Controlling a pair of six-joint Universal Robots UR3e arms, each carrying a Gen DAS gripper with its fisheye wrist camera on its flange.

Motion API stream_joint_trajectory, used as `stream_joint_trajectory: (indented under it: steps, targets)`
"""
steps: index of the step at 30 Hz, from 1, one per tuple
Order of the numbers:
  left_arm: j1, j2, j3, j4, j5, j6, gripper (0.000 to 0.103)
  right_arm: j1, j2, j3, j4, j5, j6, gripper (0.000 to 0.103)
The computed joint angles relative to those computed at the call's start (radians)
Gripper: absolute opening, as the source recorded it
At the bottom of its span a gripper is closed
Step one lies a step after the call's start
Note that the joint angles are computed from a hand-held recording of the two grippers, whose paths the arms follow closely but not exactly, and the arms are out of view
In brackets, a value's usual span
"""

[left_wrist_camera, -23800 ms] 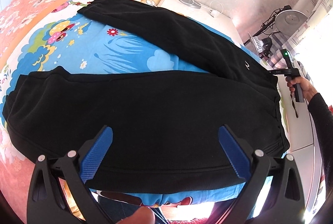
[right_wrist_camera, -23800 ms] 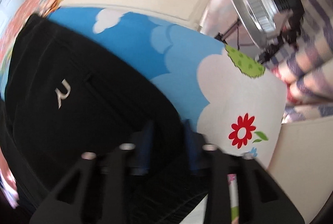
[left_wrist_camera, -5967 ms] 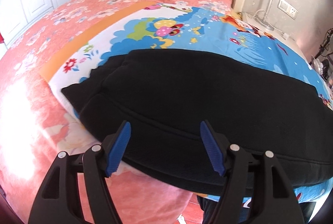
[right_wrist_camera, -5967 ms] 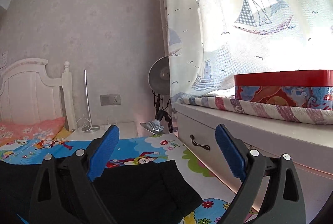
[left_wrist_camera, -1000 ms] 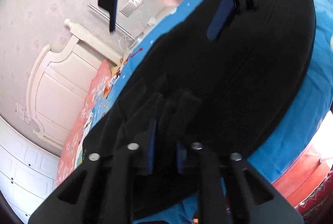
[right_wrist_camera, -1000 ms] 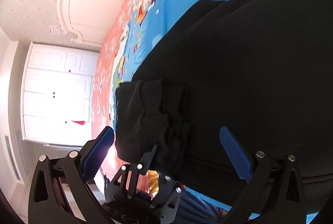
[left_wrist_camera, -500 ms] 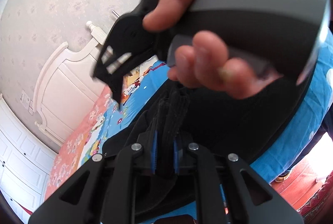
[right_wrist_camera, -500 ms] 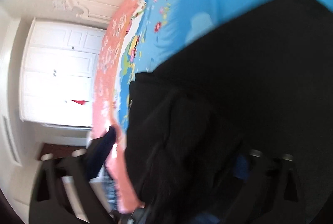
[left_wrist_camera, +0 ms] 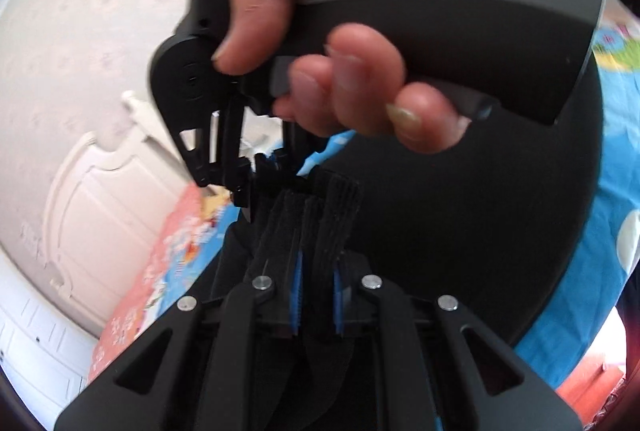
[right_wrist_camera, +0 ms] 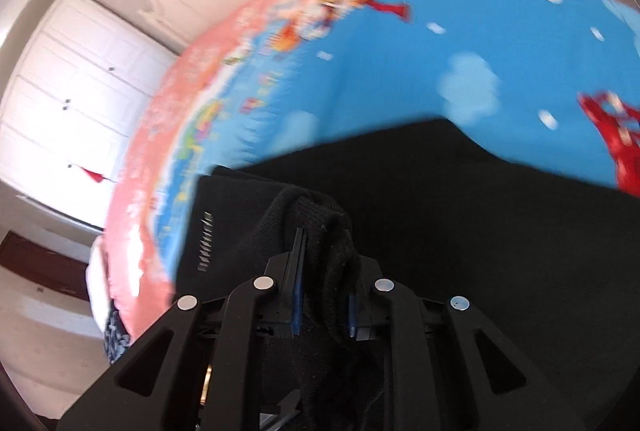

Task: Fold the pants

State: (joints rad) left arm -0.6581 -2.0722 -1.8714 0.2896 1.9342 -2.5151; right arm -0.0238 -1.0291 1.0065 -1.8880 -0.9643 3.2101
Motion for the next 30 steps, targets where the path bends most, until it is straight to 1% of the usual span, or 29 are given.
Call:
stream_joint_trajectory:
  steps: [1,2,3,4,6,7,8,9,10,11,12,13,14,15,16,17,18,19,20,21,22,23,24,26,27,28,29,30]
  targets:
    - [0.012,-0.009,-0.009,-0.007,-0.032,0.007,0.011,-0.004,-0.011,0.048,-0.025,-0.007,-0.008,0.018]
    - [0.010,-0.032,-0.014,0.024,-0.028,0.022,0.012,-0.009,-0.026,0.098,-0.063,-0.003,-0.010,0.018]
    - [-0.001,-0.061,-0.022,0.084,-0.002,0.043,0.012,-0.003,-0.028,0.114,-0.087,-0.002,-0.004,0.018]
    - [-0.001,-0.060,-0.026,0.090,0.003,0.056,0.012,-0.008,-0.038,0.128,-0.095,0.001,-0.014,0.018]
    - [0.005,-0.043,-0.022,0.071,-0.003,0.055,0.012,-0.003,-0.041,0.119,-0.093,-0.005,-0.020,0.018]
    - [0.008,-0.035,-0.013,0.049,-0.008,0.048,0.012,0.010,-0.026,0.089,-0.085,-0.024,-0.016,0.018]
    - [0.017,-0.019,-0.006,0.004,-0.028,0.039,0.018,0.017,-0.016,0.070,-0.077,-0.046,-0.013,0.018]
    - [0.041,0.017,-0.014,-0.063,-0.088,0.022,0.031,0.025,-0.011,0.065,-0.082,-0.085,-0.004,0.019]
    - [0.062,0.050,-0.036,-0.090,-0.132,0.006,0.040,0.028,-0.017,0.078,-0.093,-0.108,0.001,0.027]
    - [0.066,0.102,-0.058,-0.138,-0.163,-0.023,0.048,0.021,-0.048,0.133,-0.116,-0.120,0.000,0.034]
    - [0.092,0.189,-0.103,-0.191,-0.228,-0.045,0.048,0.021,-0.053,0.146,-0.126,-0.135,0.008,0.043]
    - [0.142,0.293,-0.161,-0.238,-0.322,-0.102,0.048,0.014,-0.078,0.179,-0.138,-0.146,0.008,0.050]
    - [0.197,0.398,-0.193,-0.332,-0.403,-0.121,0.048,0.011,-0.103,0.203,-0.145,-0.170,0.013,0.053]
    - [0.282,0.503,-0.259,-0.349,-0.509,-0.158,0.048,0.016,-0.139,0.227,-0.156,-0.226,0.026,0.057]
    - [0.383,0.607,-0.324,-0.353,-0.607,-0.188,0.048,0.027,-0.160,0.240,-0.176,-0.274,0.037,0.058]
    - [0.488,0.712,-0.349,-0.429,-0.694,-0.197,0.048,0.043,-0.196,0.263,-0.202,-0.335,0.044,0.059]
    - [0.593,0.795,-0.350,-0.503,-0.729,-0.241,0.048,0.062,-0.225,0.280,-0.226,-0.388,0.049,0.064]
    - [0.697,0.836,-0.309,-0.604,-0.743,-0.258,0.048,0.105,-0.257,0.298,-0.270,-0.478,0.056,0.071]
    - [0.802,0.835,-0.272,-0.673,-0.788,-0.274,0.047,0.153,-0.278,0.308,-0.316,-0.549,0.055,0.074]
    - [0.907,0.793,-0.206,-0.762,-0.832,-0.288,0.045,0.198,-0.292,0.319,-0.368,-0.582,0.043,0.078]
    - [0.986,0.726,-0.113,-0.885,-0.872,-0.255,0.044,0.231,-0.302,0.333,-0.412,-0.591,0.033,0.086]
    - [1.075,0.621,-0.008,-0.996,-0.963,-0.290,0.043,0.269,-0.300,0.340,-0.456,-0.599,0.029,0.089]
    - [1.122,0.517,0.097,-1.098,-1.029,-0.251,0.043,0.306,-0.296,0.347,-0.496,-0.601,0.024,0.089]
    - [1.142,0.308,0.306,-1.202,-1.074,-0.268,0.043,0.363,-0.266,0.341,-0.534,-0.580,0.046,0.089]
    - [1.152,0.203,0.411,-1.279,-1.122,-0.285,0.043,0.389,-0.244,0.349,-0.558,-0.594,0.092,0.089]
    - [1.141,0.115,0.515,-1.334,-1.126,-0.322,0.041,0.409,-0.227,0.349,-0.552,-0.617,0.135,0.089]
    - [1.136,0.057,0.620,-1.457,-1.125,-0.281,0.036,0.416,-0.203,0.339,-0.530,-0.614,0.160,0.089]
    - [1.114,-0.026,0.725,-1.526,-1.136,-0.239,0.031,0.417,-0.179,0.336,-0.506,-0.595,0.167,0.089]
